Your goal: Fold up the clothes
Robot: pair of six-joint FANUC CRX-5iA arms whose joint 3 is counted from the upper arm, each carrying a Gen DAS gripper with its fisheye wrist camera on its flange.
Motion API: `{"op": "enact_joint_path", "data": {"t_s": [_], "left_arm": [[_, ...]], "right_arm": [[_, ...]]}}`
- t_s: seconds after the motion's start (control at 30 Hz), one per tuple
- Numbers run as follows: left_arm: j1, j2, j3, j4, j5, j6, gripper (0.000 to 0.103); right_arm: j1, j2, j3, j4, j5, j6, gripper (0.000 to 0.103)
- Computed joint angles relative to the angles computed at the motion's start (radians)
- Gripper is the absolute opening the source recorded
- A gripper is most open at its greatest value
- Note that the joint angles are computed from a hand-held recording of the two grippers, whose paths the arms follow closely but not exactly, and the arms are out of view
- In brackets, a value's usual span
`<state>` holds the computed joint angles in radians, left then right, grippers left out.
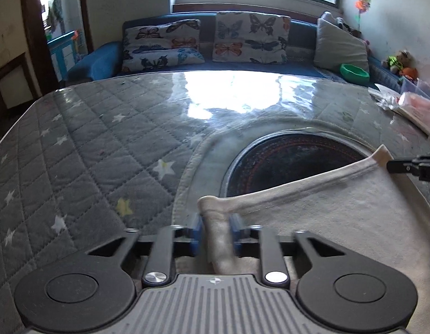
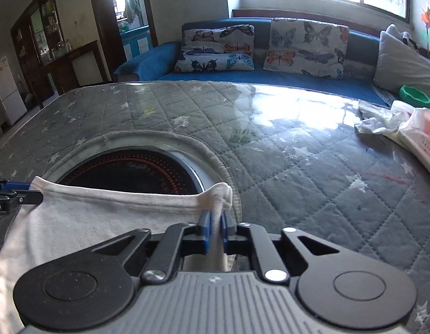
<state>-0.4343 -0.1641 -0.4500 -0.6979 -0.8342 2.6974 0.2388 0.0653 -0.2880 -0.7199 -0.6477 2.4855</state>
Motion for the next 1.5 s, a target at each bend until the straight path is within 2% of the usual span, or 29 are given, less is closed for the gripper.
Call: {"op": "enact_joint_path", "data": {"t_s": [0.07, 0.27, 0.37, 0.43, 0.6, 0.67, 0.77, 0.87, 0.9, 0.93, 0.97, 1.13, 1.27, 1.33, 1.37, 1.43, 1.5], "left_arm": [[-0.009, 0.011, 0.011, -0.023, 0.005, 0.002, 0.010], [-0.009, 0.062, 0.058, -0.079, 0.041, 0.023, 0.009], [0.006, 0.104, 0.079, -0.070, 0.048, 0.006, 0.009], [-0.010, 0.119, 0.090, -0.097, 0.035, 0.025, 0.009], [-0.012, 0.120, 0.095, -0.097, 0.015, 0.031, 0.011], [-0.007, 0.116, 0.092, -0.091, 0.016, 0.030, 0.011], [-0.009, 0.116, 0.094, -0.090, 0.009, 0.025, 0.011], [-0.009, 0.114, 0.095, -0.087, 0.002, 0.024, 0.013], [-0.008, 0.113, 0.095, -0.087, 0.002, 0.023, 0.013], [-0.007, 0.113, 0.096, -0.087, 0.001, 0.022, 0.013], [-0.007, 0.114, 0.096, -0.087, 0.000, 0.021, 0.013], [-0.012, 0.124, 0.102, -0.099, -0.004, 0.040, 0.013], [-0.038, 0.152, 0.127, -0.138, -0.037, 0.072, 0.015], [-0.041, 0.155, 0.131, -0.140, -0.044, 0.079, 0.017], [-0.041, 0.150, 0.129, -0.139, -0.043, 0.078, 0.018], [-0.051, 0.141, 0.127, -0.148, -0.060, 0.084, 0.024], [-0.067, 0.124, 0.123, -0.162, -0.081, 0.106, 0.024]], "right_arm": [[-0.005, -0.006, -0.004, -0.008, 0.017, 0.015, 0.004], [-0.009, -0.024, -0.018, 0.030, 0.114, -0.016, 0.002], [-0.013, -0.017, -0.021, 0.064, 0.137, -0.047, 0.002], [-0.039, -0.011, -0.007, 0.031, 0.107, -0.018, 0.004], [-0.108, 0.011, 0.045, -0.098, -0.024, 0.086, 0.020], [-0.117, 0.024, 0.062, -0.133, -0.071, 0.107, 0.021], [-0.071, 0.026, 0.050, -0.097, -0.035, 0.068, 0.032], [-0.046, 0.038, 0.045, -0.081, -0.019, 0.045, 0.028], [-0.043, 0.039, 0.042, -0.083, -0.014, 0.049, 0.014], [-0.039, 0.037, 0.037, -0.081, -0.008, 0.053, 0.007], [-0.029, 0.028, 0.024, -0.072, 0.014, 0.054, 0.005], [0.019, -0.039, -0.055, -0.024, 0.182, 0.053, 0.004], [0.075, -0.029, -0.087, 0.134, 0.262, -0.100, 0.005], [0.097, -0.026, -0.110, 0.186, 0.307, -0.144, 0.021], [0.095, -0.035, -0.121, 0.181, 0.326, -0.137, 0.035], [0.071, -0.048, -0.112, 0.129, 0.306, -0.081, 0.033], [0.018, -0.065, -0.082, 0.045, 0.209, 0.030, 0.033]]}}
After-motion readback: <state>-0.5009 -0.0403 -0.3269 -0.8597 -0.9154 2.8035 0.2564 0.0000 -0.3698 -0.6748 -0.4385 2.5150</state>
